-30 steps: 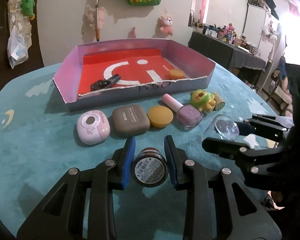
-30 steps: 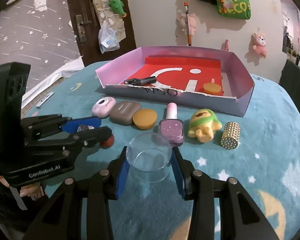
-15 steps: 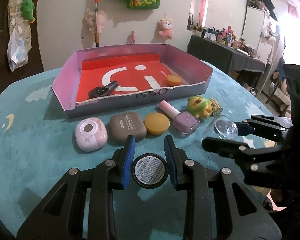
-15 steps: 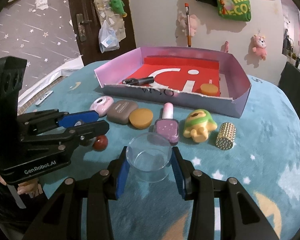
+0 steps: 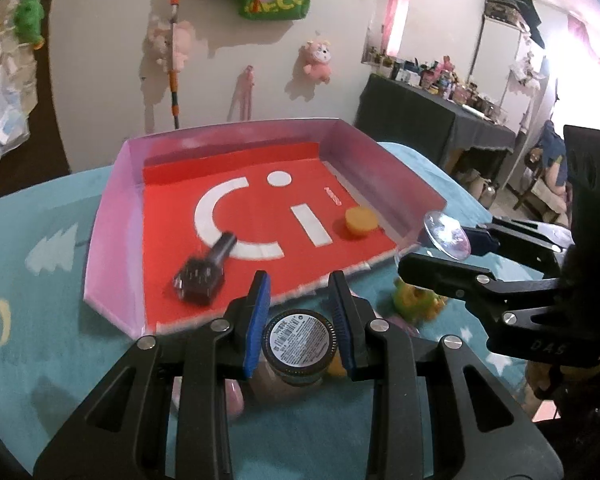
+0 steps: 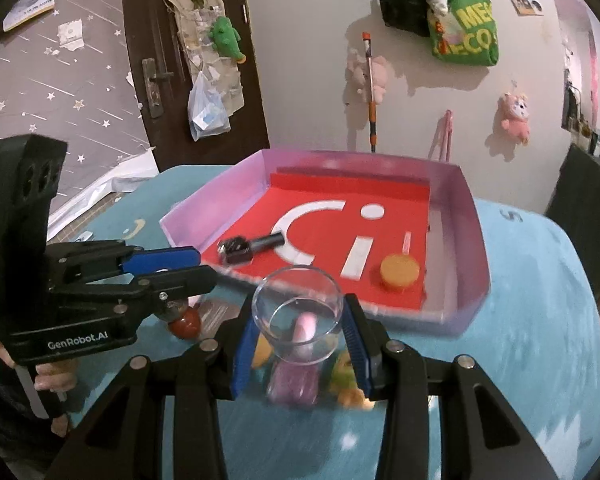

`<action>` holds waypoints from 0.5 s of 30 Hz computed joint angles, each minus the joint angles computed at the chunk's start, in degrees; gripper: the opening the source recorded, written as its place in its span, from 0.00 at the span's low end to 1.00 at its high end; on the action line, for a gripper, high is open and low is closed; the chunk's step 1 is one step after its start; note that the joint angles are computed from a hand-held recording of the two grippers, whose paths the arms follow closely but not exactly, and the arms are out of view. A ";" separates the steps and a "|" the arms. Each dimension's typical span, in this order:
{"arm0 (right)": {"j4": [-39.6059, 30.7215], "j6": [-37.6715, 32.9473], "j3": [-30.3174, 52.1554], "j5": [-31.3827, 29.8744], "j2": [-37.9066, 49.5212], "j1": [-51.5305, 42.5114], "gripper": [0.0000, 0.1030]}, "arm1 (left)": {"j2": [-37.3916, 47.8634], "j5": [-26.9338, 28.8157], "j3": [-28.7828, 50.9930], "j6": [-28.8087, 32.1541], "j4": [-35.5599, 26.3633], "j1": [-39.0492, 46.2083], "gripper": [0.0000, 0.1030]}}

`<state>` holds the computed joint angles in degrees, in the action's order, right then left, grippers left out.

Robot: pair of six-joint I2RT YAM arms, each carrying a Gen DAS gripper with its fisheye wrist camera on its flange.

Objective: Organize rigid objects
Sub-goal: 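Carry glass cup with right tool while left tool carries jar into box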

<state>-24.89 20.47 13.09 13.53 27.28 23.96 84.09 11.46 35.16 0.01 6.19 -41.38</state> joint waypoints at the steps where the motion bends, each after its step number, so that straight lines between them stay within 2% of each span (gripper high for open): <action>1: 2.77 -2.97 0.44 -2.76 2.76 -3.45 0.42 | 1.95 0.86 2.01 0.69 -0.57 0.59 0.28; 5: 12.79 -12.43 2.07 -13.73 15.77 -15.13 0.42 | 10.39 6.01 10.52 3.21 -3.60 3.24 0.28; 7: 16.75 -16.32 3.66 -17.67 23.04 -19.36 0.42 | 13.13 6.39 13.03 4.46 -4.07 3.40 0.28; 10: 20.18 -20.47 6.70 -20.78 32.38 -22.60 0.42 | 17.29 6.33 16.97 6.12 -5.72 3.26 0.28; 15: 23.21 -25.61 9.80 -22.18 41.12 -24.55 0.42 | 21.83 6.87 21.73 7.28 -7.97 2.92 0.28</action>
